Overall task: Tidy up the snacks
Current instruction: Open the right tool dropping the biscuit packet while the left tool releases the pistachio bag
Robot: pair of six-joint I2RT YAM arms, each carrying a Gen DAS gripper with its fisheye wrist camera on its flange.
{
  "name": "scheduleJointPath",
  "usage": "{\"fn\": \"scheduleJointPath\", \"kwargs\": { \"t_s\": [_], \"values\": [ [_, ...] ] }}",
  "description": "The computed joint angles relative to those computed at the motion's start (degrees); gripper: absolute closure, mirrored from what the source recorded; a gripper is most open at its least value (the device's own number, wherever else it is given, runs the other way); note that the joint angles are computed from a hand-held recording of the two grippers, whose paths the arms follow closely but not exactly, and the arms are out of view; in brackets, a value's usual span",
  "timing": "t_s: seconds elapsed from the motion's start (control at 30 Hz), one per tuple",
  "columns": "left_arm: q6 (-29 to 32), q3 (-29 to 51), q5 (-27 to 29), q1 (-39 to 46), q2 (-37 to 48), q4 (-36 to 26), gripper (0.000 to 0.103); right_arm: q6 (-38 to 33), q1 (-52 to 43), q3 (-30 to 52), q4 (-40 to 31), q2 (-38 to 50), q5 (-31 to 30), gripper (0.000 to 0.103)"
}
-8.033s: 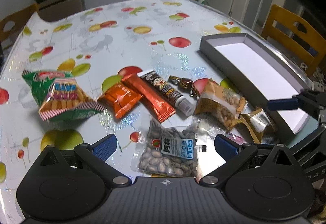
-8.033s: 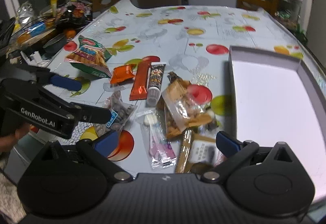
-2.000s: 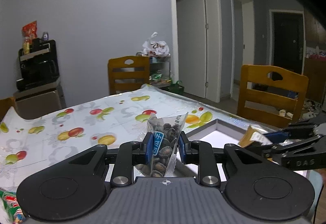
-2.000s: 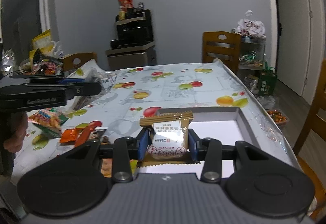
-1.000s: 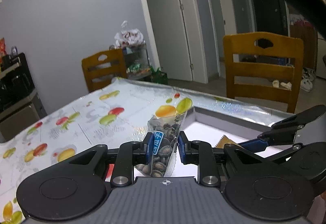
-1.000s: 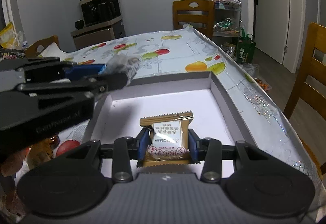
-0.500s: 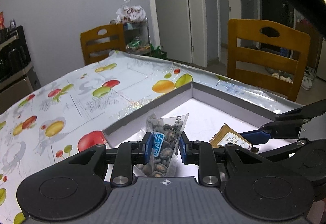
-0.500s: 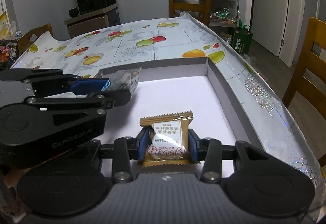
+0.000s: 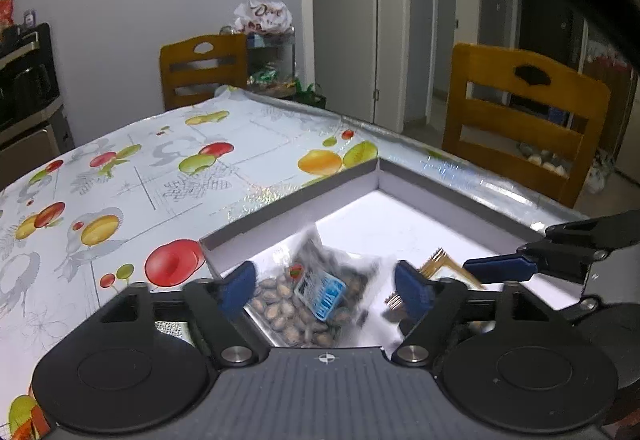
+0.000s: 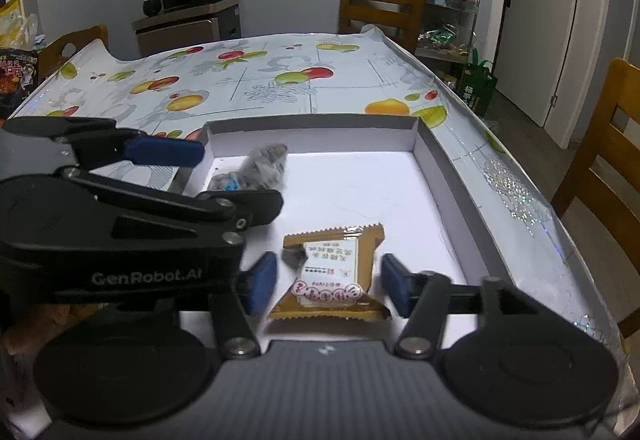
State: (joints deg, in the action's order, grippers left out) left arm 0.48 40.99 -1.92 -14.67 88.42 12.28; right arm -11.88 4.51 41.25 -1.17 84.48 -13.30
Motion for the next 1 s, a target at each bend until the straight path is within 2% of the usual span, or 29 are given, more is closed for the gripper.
{"fn": "scheduleJointPath", "kwargs": {
  "t_s": [0.07,0.13,0.33,0.53,0.73,1.0],
  "values": [
    [-0.4,-0.7,0.8,0.2,-0.9,0.9,0.011,0.2,-0.1,-0.3,0.3,-0.5,0.1,0.029],
    [-0.9,-1.6,1.8,0.6,-2.0,1.9,0.001,0.8,-0.3,-0.6,0.5,-0.9,0.1,0.016],
    [-2.5,-2.0,4.5,1.7,-3.7,1.0,0.0,3.1,-0.9,-1.7,1.6,-2.9,-0.5,0.006],
    [-4.2,-2.8,4.9,2.6,-6.3,-0.7,0.0,3.6,-1.0,-3.3,0.4,-6.6,0.4,0.005],
    [-5.3,-5.9,4.7,2.6,-14.3,-2.8,0.0,6.1,-3.6,-5.5,-1.6,-12.5,-2.3,0.003],
    [-7.6,-7.8,4.8,5.2,-22.1,-9.6,0.0,7.6,-4.1,-6.8,-5.4,-19.4,-4.5,0.003]
  ]
}}
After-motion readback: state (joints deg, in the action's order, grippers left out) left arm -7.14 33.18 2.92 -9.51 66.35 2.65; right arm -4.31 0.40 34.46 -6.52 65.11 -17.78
